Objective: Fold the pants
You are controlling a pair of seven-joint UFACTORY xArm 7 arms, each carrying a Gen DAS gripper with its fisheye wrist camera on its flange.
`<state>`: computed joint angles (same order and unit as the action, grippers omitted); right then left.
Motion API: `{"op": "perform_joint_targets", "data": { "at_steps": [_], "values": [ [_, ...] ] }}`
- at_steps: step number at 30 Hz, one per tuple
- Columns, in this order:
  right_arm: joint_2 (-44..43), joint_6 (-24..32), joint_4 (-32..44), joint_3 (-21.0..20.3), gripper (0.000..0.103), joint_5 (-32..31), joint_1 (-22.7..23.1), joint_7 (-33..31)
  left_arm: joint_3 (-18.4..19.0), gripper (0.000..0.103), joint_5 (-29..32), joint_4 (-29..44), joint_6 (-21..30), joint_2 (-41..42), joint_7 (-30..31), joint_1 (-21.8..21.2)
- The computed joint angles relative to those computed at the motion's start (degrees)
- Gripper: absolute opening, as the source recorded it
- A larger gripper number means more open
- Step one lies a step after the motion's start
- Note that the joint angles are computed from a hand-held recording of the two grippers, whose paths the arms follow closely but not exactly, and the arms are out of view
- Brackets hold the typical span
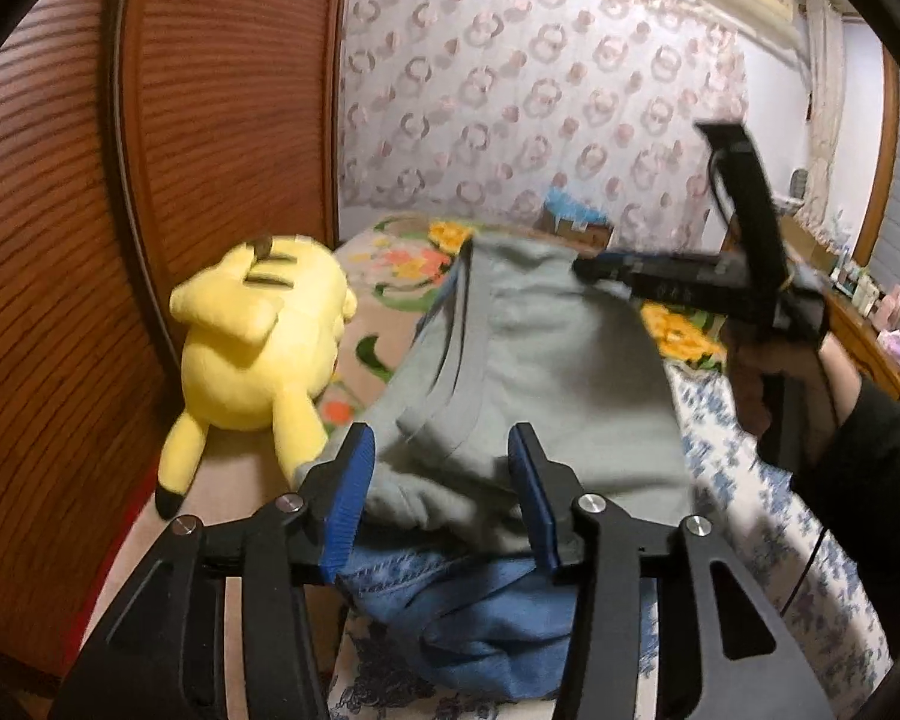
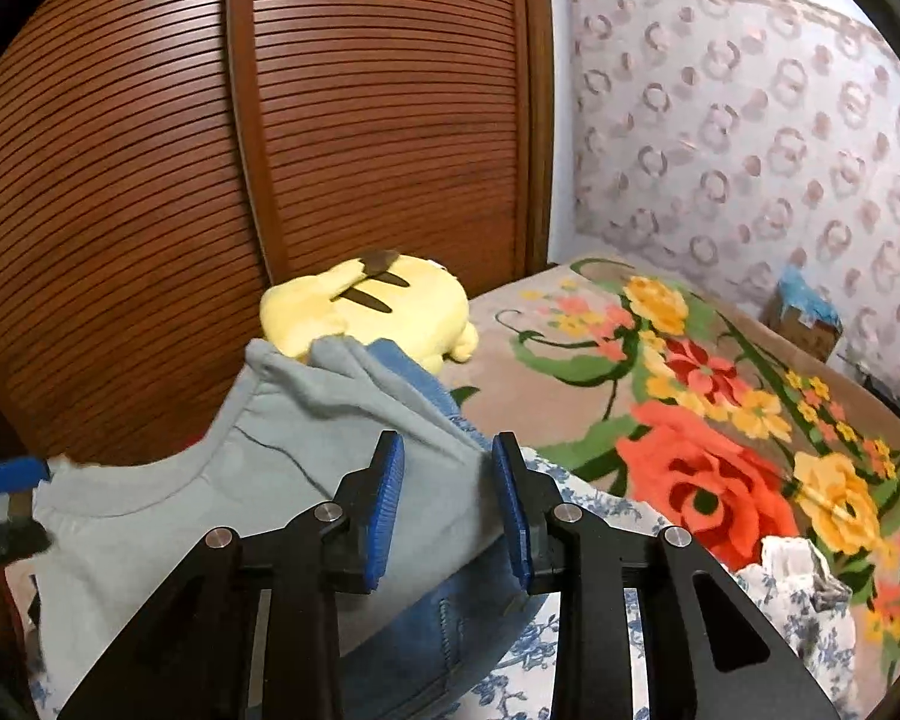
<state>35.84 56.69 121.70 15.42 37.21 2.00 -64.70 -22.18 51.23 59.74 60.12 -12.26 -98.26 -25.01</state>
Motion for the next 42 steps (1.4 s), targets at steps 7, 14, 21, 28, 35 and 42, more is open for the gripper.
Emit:
{"op": "perform_joint_targets", "data": {
  "at_steps": [7, 14, 21, 28, 35, 42],
  "values": [
    [-1.26, -2.63, -3.28, 0.22, 0.032, 0.3, 0.3, -0.75, 0.57, 0.048, -1.68, -1.91, -1.98, 0.37, -0.56, -0.18],
    [-8.41, -0.98, -11.61, 0.53, 0.032, 6.25, -3.39, -4.21, 0.12, 0.05, -1.52, -1.5, -1.09, -0.2, 0.01, -0.52],
    [-18.77, 1.31, -24.79, -3.17, 0.032, 14.28, -5.29, -11.37, -1.32, 0.088, -1.14, -0.99, -0.66, -1.45, 0.39, -0.95],
    [-25.72, 3.81, -32.58, -7.94, 0.041, 18.92, -5.02, -14.4, -3.98, 0.089, 1.2, 2.26, 6.85, -0.43, -0.41, -2.98],
    [-32.13, 2.73, -40.2, -11.54, 0.067, 21.17, -3.59, -16.28, -4.57, 0.089, 1.27, 4.17, 10.52, 0.05, -0.64, -5.31],
    [-38.06, 2.24, -46.48, -14.78, 0.089, 22.03, -2.04, -16.93, -5.43, 0.089, 1.38, 5.31, 12.84, 0.49, -1.79, -7.31]
  ]
}}
